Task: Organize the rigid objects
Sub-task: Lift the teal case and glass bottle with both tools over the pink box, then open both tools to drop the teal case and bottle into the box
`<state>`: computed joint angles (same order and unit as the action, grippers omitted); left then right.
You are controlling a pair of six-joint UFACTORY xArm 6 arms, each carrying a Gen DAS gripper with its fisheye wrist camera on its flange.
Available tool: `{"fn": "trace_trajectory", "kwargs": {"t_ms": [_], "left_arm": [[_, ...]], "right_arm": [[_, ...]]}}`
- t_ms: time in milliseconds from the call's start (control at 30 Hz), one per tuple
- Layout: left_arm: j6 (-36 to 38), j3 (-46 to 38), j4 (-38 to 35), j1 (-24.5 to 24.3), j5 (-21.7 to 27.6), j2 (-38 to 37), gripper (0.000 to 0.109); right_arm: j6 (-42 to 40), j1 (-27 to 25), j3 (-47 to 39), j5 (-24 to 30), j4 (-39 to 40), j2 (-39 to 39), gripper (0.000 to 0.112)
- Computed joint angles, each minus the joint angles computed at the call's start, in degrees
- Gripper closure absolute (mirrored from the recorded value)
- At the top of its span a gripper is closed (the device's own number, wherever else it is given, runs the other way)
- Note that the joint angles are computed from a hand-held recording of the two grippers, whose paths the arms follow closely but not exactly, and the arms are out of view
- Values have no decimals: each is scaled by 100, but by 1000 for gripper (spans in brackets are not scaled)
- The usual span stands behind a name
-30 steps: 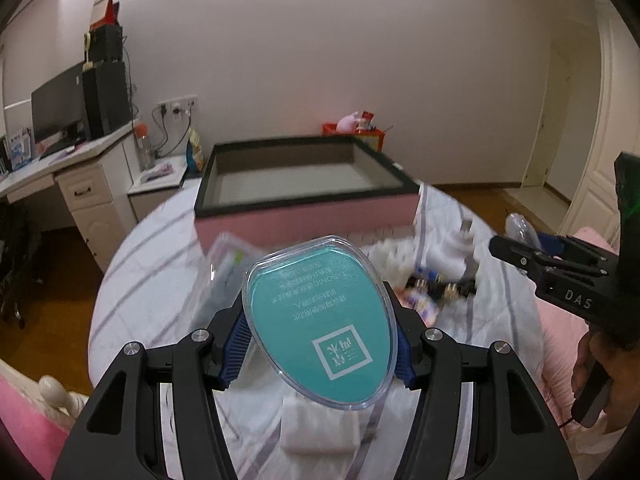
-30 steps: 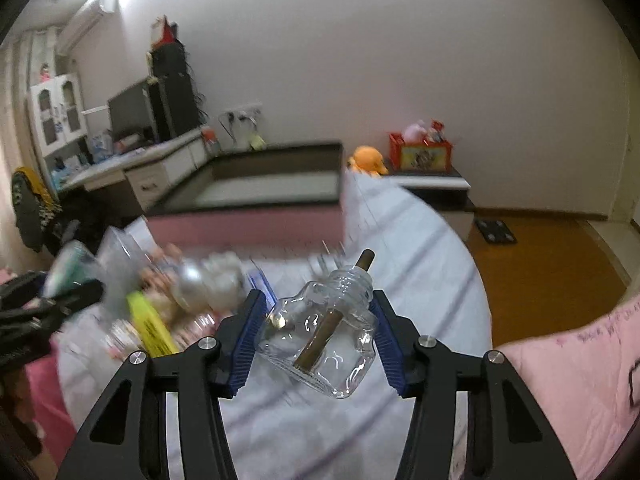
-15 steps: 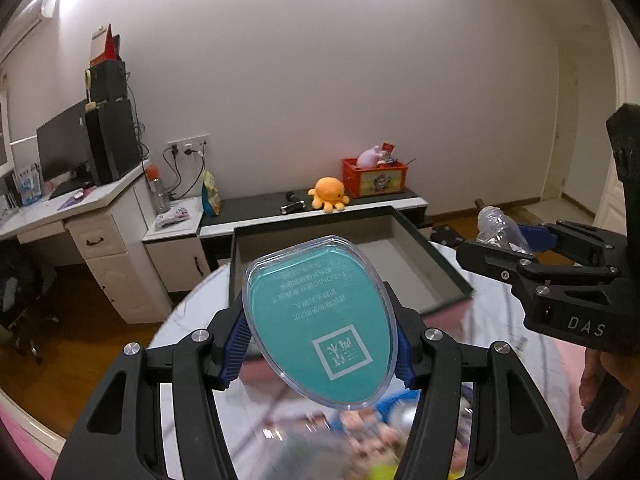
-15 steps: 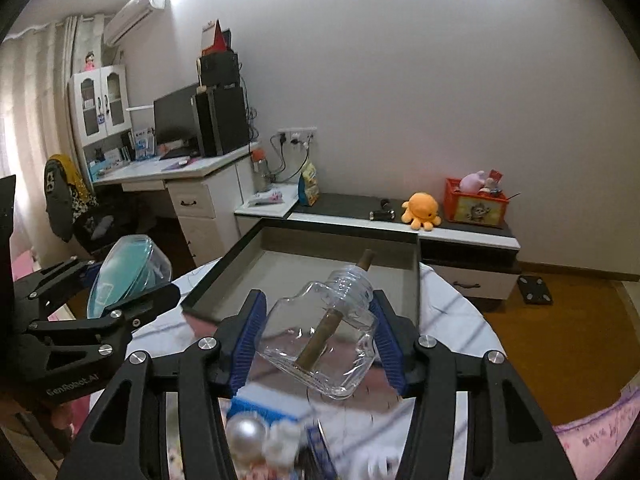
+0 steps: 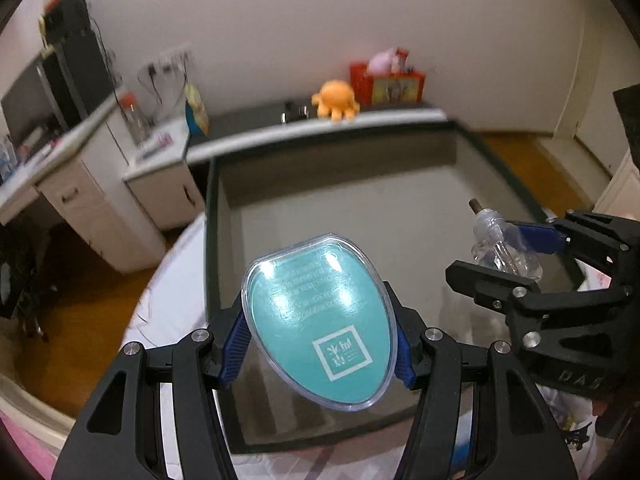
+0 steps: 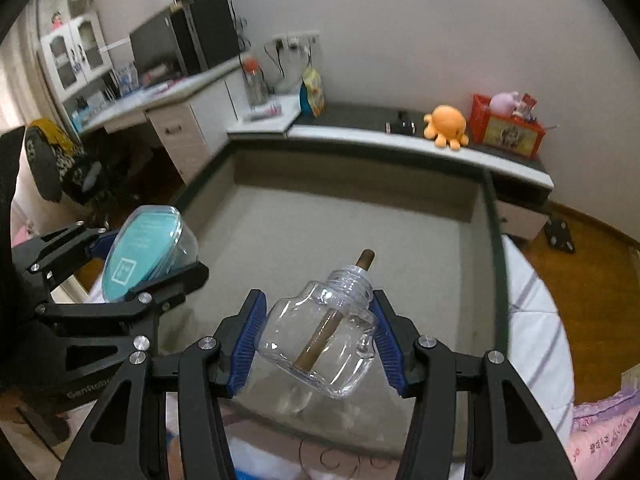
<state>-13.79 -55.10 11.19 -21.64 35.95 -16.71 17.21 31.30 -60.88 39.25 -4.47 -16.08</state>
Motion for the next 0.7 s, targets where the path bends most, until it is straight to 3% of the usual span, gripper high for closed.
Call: {"fn": "trace_trajectory", "kwargs": {"t_ms": [100, 267, 333, 367, 433, 567, 700], "left_arm": [[82, -158, 81, 12, 292, 239, 49], [79, -106, 155, 50, 298, 238, 43], [96, -1, 50, 78, 202, 89, 40], [-48, 53, 171, 101, 190, -20, 32], [-9, 276, 55, 167, -67, -323, 24], [-868, 815, 1011, 149, -351, -1233, 8], [-1849, 1356, 1949, -5, -327, -2333, 6]], "right_arm": [[-105, -29, -89, 129, 168, 173, 58], [-34, -51, -108, 160, 192, 244, 57], [68, -101, -59, 116, 173, 157, 50], [107, -134, -78, 86, 163, 149, 44], [229, -153, 45, -18, 49, -65, 38], [477, -80, 279, -202, -202, -567, 33], [1030, 138, 645, -366, -825, -1286, 31]]}}
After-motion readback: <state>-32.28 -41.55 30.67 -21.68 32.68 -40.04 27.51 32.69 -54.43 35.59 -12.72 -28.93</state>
